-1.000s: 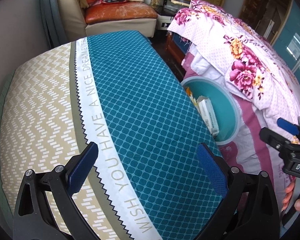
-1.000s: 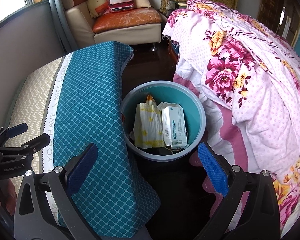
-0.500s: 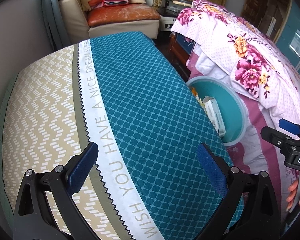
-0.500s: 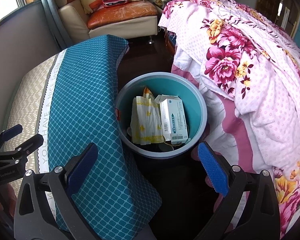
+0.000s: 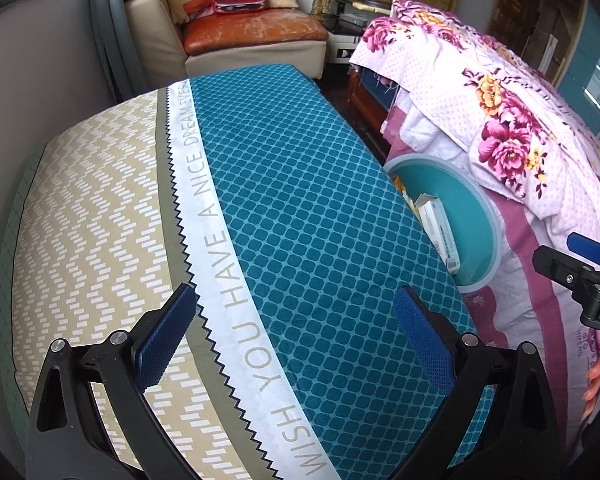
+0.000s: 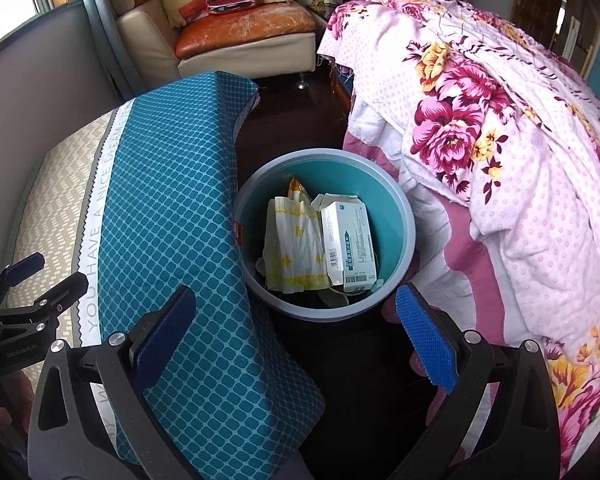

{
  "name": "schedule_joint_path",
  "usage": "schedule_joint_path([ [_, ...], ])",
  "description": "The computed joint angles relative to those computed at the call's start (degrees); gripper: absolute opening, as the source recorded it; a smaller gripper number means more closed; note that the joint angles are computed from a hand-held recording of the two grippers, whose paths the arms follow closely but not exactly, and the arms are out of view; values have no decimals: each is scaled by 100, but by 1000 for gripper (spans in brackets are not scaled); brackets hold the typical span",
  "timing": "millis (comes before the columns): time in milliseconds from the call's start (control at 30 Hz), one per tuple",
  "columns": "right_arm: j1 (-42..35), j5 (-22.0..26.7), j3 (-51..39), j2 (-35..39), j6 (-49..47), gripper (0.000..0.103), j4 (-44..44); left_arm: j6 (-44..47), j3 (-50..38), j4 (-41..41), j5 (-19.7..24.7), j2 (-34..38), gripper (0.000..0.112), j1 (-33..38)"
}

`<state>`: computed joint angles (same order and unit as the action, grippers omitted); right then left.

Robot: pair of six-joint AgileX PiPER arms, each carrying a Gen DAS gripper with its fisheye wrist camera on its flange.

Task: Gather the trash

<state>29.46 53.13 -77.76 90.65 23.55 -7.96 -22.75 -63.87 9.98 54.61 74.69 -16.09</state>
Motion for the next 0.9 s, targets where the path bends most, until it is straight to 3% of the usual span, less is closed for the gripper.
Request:
schedule_joint_path([
  [900,371,409,-351,-84,306,96,-373,-138,64,330,190,-304,99,-155],
])
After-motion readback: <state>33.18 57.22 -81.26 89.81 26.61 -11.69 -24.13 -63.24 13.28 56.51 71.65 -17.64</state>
